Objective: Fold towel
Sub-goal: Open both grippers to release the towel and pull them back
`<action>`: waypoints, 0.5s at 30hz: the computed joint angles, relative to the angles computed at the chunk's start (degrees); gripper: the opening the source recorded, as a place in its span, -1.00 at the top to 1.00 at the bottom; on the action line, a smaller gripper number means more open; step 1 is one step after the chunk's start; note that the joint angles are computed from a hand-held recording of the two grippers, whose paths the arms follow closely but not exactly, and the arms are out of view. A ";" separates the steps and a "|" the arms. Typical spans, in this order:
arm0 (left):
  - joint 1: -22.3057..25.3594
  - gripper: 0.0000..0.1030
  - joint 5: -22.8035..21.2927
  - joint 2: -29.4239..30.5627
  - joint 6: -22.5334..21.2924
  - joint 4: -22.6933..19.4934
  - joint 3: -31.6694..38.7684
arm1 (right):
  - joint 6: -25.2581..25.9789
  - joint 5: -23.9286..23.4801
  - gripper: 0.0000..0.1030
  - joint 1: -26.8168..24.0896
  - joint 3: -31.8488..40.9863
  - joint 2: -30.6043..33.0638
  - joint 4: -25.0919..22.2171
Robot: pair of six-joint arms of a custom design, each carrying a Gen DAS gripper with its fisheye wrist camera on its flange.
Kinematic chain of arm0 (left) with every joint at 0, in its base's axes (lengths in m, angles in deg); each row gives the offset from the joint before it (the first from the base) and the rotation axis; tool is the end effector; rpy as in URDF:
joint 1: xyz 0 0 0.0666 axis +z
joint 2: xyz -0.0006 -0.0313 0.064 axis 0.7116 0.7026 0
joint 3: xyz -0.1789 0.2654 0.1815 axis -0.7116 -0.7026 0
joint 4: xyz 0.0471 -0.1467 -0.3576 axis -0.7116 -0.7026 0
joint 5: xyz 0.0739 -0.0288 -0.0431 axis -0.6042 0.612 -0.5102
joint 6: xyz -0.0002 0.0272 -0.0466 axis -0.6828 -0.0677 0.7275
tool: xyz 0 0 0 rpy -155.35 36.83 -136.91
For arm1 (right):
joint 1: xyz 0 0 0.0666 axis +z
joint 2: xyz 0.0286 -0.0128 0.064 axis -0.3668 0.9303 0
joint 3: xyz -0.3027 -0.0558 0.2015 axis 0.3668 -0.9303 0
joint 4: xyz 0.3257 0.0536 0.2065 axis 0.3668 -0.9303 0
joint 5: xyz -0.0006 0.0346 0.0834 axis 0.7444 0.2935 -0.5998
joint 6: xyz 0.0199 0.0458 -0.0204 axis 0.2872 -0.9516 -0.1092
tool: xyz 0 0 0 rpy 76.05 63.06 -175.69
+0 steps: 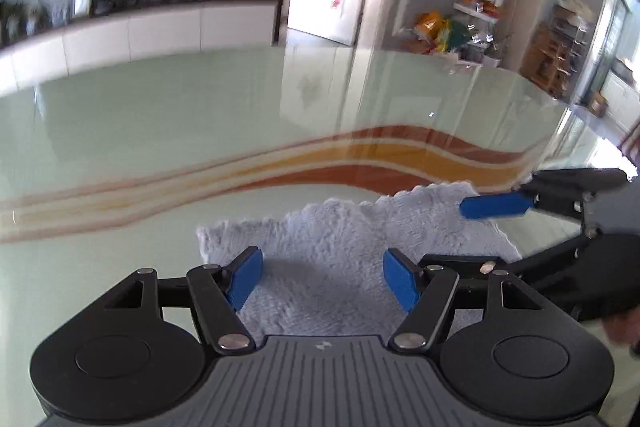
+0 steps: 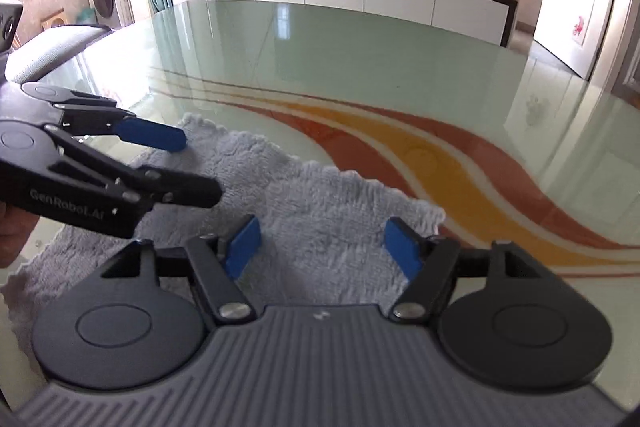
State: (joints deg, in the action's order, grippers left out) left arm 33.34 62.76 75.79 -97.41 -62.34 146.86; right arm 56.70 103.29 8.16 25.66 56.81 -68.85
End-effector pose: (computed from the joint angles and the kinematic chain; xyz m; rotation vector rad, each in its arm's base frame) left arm 0.5533 -0.1368 0.4131 0.9885 2.1428 -0.5311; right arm 0.4248 0.2268 0.4251 0.0242 2.3192 0.0142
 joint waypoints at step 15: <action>2.90 -0.38 -0.61 -9.04 -2.56 4.83 -8.61 | -0.15 10.13 -0.45 6.08 -6.49 -6.10 4.69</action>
State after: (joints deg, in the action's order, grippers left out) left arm 36.24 62.15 66.76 -99.97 -57.51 138.25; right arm 56.55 113.42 14.25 19.17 50.71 -64.16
